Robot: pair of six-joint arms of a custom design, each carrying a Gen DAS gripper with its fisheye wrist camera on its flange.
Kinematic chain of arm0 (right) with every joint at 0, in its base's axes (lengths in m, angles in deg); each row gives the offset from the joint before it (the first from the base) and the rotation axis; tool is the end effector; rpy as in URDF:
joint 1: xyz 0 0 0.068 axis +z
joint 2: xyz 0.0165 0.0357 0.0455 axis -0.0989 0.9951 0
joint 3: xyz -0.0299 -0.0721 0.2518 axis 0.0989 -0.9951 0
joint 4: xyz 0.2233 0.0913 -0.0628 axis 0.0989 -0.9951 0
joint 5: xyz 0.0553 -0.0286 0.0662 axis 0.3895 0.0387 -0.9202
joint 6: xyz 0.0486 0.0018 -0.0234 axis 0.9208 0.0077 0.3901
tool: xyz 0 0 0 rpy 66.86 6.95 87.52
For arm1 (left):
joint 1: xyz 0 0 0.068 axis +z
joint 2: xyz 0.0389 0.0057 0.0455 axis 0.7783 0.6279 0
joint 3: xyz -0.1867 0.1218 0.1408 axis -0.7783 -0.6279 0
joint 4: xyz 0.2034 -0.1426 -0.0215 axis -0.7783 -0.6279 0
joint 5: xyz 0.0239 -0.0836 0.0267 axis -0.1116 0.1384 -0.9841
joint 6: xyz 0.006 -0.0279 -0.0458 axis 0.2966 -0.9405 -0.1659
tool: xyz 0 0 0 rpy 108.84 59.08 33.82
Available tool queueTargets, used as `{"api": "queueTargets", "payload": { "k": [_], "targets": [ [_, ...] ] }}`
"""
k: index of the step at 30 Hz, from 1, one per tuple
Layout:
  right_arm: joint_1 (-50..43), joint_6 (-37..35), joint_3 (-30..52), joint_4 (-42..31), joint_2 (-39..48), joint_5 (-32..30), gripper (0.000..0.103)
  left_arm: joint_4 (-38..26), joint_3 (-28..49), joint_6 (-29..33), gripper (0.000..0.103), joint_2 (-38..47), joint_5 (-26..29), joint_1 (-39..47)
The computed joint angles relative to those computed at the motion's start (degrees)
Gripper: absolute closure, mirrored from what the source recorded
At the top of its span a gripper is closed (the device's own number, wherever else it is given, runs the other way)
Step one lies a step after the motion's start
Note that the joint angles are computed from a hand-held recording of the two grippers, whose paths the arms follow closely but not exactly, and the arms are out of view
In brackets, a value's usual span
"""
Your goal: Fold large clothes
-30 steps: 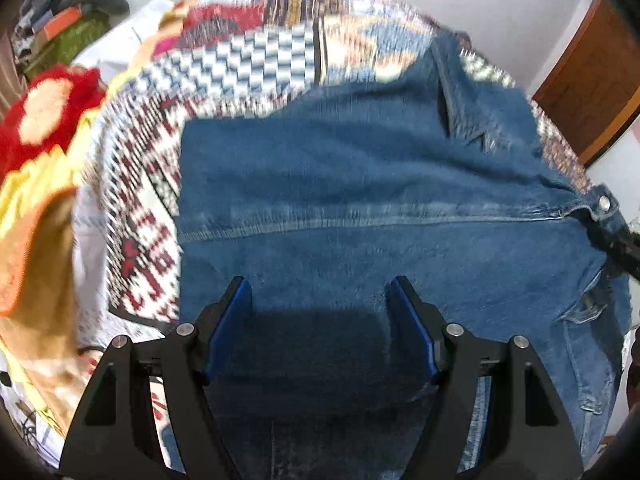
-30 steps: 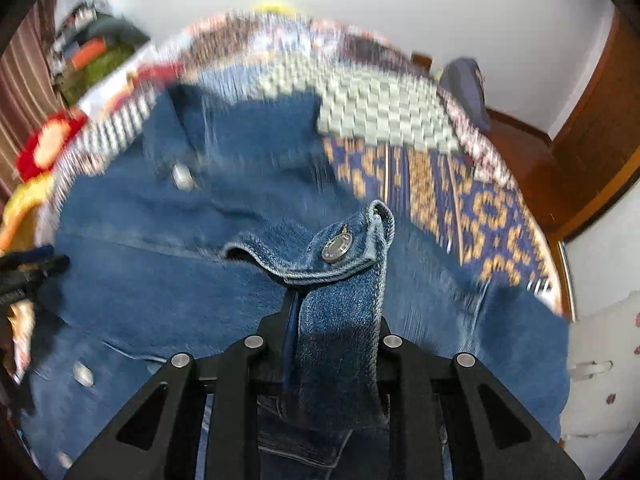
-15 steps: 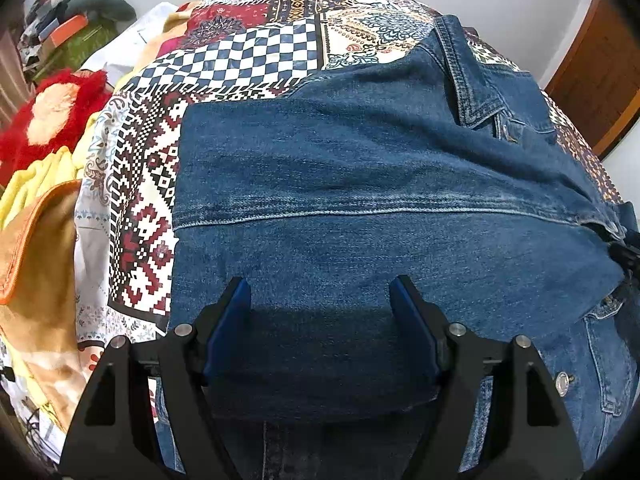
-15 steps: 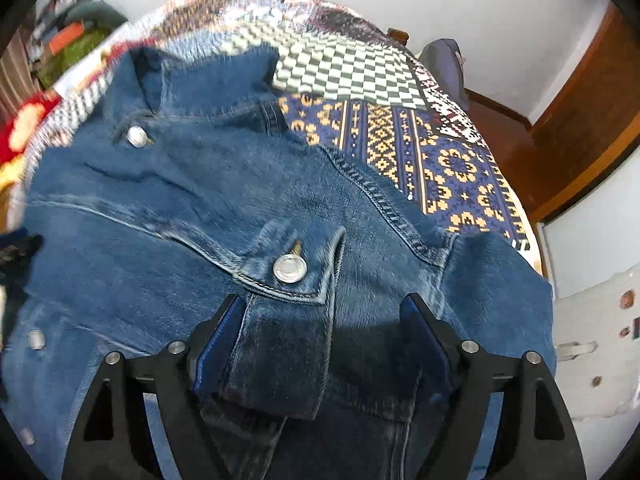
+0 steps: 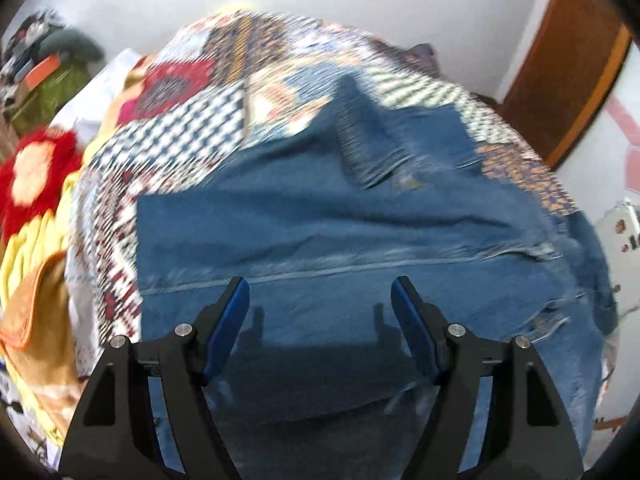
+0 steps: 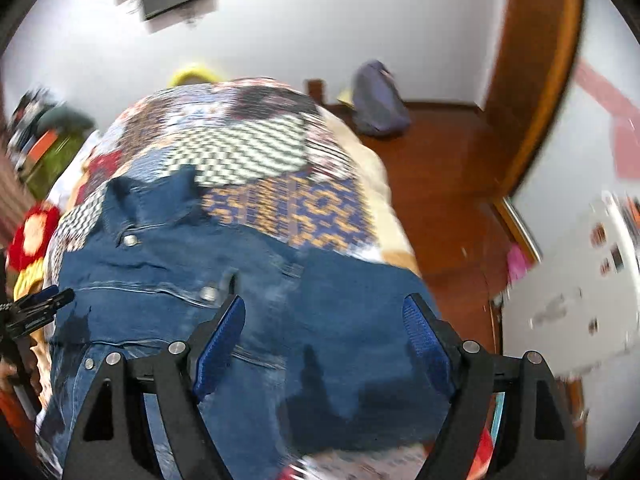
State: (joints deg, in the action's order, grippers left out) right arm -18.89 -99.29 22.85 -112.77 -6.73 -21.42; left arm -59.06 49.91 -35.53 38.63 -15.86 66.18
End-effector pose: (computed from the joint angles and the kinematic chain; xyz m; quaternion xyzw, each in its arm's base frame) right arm 0.2356 -0.0450 0.3250 -0.0844 0.9531 0.0639 0.2836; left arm 0.2312 0.0588 0.2886 -0.1324 0.9512 -0.0128 0.2783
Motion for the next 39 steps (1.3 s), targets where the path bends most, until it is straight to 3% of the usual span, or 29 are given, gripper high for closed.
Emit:
{"api": "queueTargets", "payload": {
  "k": [8, 15, 17, 21, 27, 29, 36, 39],
  "targets": [
    [-18.89, -7.98, -3.40, -4.39, 7.94, -5.52, 0.023, 1.62, 2.86, -5.65, 0.030, 4.81, -2.26, -13.52],
    [-28.33, -11.75, -8.11, -6.11, 12.64, -8.21, 0.023, 3.91, 0.26, -7.93, 0.030, 9.09, -3.66, -19.88],
    [-30.19, -12.06, -8.44, -6.08, 13.98, -10.23, 0.023, 5.30, -0.88, -7.70, 0.029, 9.37, -6.32, -21.36],
    [-29.41, -9.60, -8.61, -3.88, 15.95, -11.90, 0.023, 5.58, -1.56, -6.88, 0.028, 8.92, -8.50, -23.05],
    [-25.19, -0.80, -8.26, 2.93, 19.32, -12.71, 0.023, 5.85, -2.18, -6.72, 0.028, 8.29, -7.58, -22.07],
    [-24.59, 3.52, -9.11, 6.35, 19.01, -13.98, 0.030, 5.56, -2.47, -6.89, 0.028, 7.73, -7.38, -21.77],
    [-22.99, 8.66, -10.13, 10.99, 13.74, -15.01, 0.084, 4.36, -3.47, -6.93, 0.028, 5.46, -6.03, -20.06],
    [-21.59, 8.55, -8.23, 10.11, 10.61, -16.27, 0.089, 3.78, -4.15, -6.56, 0.028, 3.72, -5.43, -18.23]
  ]
}}
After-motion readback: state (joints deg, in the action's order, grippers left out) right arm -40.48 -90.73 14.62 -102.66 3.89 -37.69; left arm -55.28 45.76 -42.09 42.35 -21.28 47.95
